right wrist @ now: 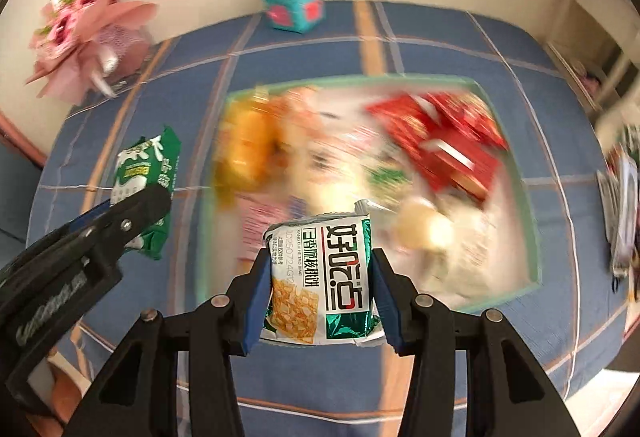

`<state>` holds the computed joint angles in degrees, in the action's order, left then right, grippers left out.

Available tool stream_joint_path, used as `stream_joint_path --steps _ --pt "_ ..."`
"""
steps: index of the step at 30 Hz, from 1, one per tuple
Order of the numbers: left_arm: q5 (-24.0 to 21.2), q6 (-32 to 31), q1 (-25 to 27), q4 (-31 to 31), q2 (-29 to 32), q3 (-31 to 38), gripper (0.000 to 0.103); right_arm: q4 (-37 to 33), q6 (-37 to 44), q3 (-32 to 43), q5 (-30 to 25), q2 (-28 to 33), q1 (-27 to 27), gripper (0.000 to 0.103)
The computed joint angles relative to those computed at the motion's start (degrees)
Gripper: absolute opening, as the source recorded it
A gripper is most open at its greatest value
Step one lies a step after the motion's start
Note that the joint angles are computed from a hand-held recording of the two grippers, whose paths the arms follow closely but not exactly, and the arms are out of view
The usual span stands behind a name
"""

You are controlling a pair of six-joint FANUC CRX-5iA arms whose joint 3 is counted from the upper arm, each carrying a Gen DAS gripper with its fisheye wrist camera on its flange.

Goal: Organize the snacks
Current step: 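Carry both snacks into the white tray and open both tools to release them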

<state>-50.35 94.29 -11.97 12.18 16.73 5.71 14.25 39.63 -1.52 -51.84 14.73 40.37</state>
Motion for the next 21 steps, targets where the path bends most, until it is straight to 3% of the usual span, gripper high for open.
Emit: stream_joint_path --steps 4,12,16,18,21 --pt "-0.8 -1.6 -2.9 1.7 3.2 2.3 0.043 -1.6 -0.6 -1.9 -0.7 -0.6 -2.5 0.050" --pt "-0.5 -3.4 -2.5 9.7 6.2 1.0 0.045 -4.1 2.5 -2.0 -0.2 0.2 -5.0 0.050" --pt "-0.8 -2.0 -1.8 9.6 5.8 0.4 0.065 -5.5 3.4 -1.2 -0.2 1.1 -5.5 0.050" --pt "-1.1 -1.5 -1.5 9.5 5.4 0.1 0.065 -5.9 3.5 -1.2 -0.4 1.3 -5.7 0.050" --pt "-1.2 -0.5 -1.2 8.3 4.4 -0.3 0.075 -6.1 3.0 -1.6 -0.1 1.0 -5.8 0.057"
